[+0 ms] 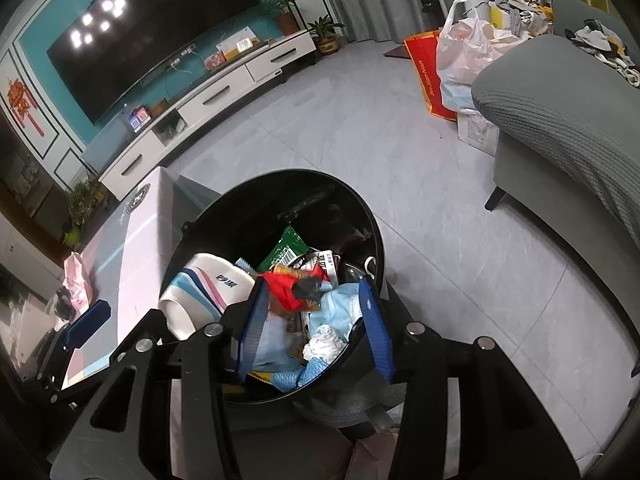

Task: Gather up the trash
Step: 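Carry the tissue and paper cup over the black bin and release them, then move both open tools back toward the black bag and pink bag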

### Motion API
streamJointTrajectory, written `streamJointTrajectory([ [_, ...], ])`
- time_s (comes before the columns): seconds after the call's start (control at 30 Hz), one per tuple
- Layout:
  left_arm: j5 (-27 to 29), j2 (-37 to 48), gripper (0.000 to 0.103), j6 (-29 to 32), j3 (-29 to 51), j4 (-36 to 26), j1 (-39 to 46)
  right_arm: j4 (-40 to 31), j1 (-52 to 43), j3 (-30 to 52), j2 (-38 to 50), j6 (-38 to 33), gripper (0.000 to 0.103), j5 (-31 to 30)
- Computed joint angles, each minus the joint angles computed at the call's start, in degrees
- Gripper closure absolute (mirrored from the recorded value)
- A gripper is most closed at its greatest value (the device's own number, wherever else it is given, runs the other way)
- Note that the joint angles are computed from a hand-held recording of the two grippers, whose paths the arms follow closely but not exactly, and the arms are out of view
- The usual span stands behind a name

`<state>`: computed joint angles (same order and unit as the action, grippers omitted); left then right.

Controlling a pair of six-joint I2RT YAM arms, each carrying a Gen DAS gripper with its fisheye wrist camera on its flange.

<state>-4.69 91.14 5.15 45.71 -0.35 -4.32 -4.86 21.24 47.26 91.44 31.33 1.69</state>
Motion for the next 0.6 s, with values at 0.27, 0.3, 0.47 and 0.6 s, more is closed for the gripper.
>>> streamJointTrajectory([
  [0.27,1.7,-5.5,0.019,0.4,-3.2,0.0,1.8,0.1,0.7,-0.2,-0.9,0.9,0.054,0.3],
  [0.3,1.8,-6.5,0.018,0.6,-3.9,0.1,2.1,0.0,1.1,-0.1,-0.9,1.0,0.054,0.5],
  [0.47,3.0,-10.2,0.016,1.9,-6.1,-0.2,4.3,-0.3,2.9,0.4,-1.2,1.5,0.054,1.4],
  [0.6,3.7,-12.9,0.013,3.3,-8.0,-0.3,6.9,-0.8,5.0,1.4,-1.1,1.9,0.054,2.2],
])
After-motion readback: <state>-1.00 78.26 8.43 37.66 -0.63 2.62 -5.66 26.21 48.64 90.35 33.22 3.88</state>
